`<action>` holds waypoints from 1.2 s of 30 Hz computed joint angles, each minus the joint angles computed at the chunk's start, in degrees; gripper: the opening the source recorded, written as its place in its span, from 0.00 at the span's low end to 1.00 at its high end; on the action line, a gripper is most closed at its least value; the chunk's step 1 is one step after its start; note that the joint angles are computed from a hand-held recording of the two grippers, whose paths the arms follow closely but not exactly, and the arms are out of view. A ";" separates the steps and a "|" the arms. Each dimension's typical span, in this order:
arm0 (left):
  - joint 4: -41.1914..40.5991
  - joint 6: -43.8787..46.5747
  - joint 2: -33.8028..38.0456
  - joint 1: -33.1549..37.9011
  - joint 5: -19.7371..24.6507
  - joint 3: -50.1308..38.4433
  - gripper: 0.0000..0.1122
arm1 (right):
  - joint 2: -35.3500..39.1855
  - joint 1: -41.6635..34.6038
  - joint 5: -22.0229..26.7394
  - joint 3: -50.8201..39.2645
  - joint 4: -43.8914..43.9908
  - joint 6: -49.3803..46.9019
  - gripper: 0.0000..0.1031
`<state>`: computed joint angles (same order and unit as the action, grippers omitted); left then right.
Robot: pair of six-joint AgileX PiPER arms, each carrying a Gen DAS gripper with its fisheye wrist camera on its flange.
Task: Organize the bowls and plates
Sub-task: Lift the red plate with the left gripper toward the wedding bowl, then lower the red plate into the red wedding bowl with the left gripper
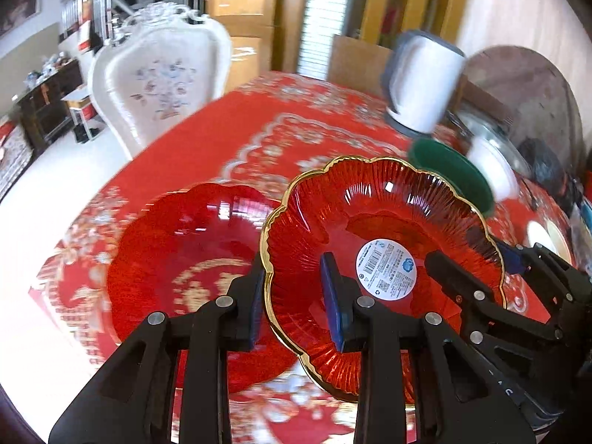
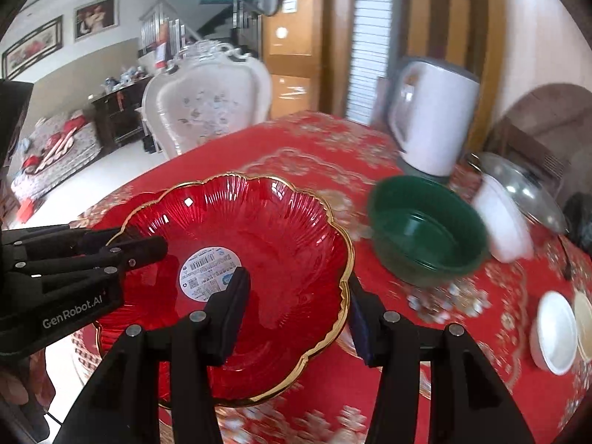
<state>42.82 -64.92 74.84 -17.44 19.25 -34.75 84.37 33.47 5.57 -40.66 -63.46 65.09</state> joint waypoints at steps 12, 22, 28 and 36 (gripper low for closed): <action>-19.29 26.25 -1.44 17.91 -6.73 4.41 0.25 | 11.83 9.08 3.27 -12.24 7.73 -7.21 0.50; -32.29 42.26 3.02 24.69 -10.37 5.04 0.25 | 17.39 12.06 6.01 -18.12 21.09 -20.39 0.50; -30.14 41.40 6.04 26.30 -11.93 5.11 0.25 | 19.79 13.16 7.44 -20.08 25.69 -24.60 0.50; -25.95 37.46 10.48 26.41 -13.85 4.72 0.25 | 22.98 12.77 8.48 -22.49 35.59 -34.36 0.50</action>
<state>16.87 -27.46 85.32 8.97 5.40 -30.03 107.35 46.24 14.04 -63.15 -27.87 30.73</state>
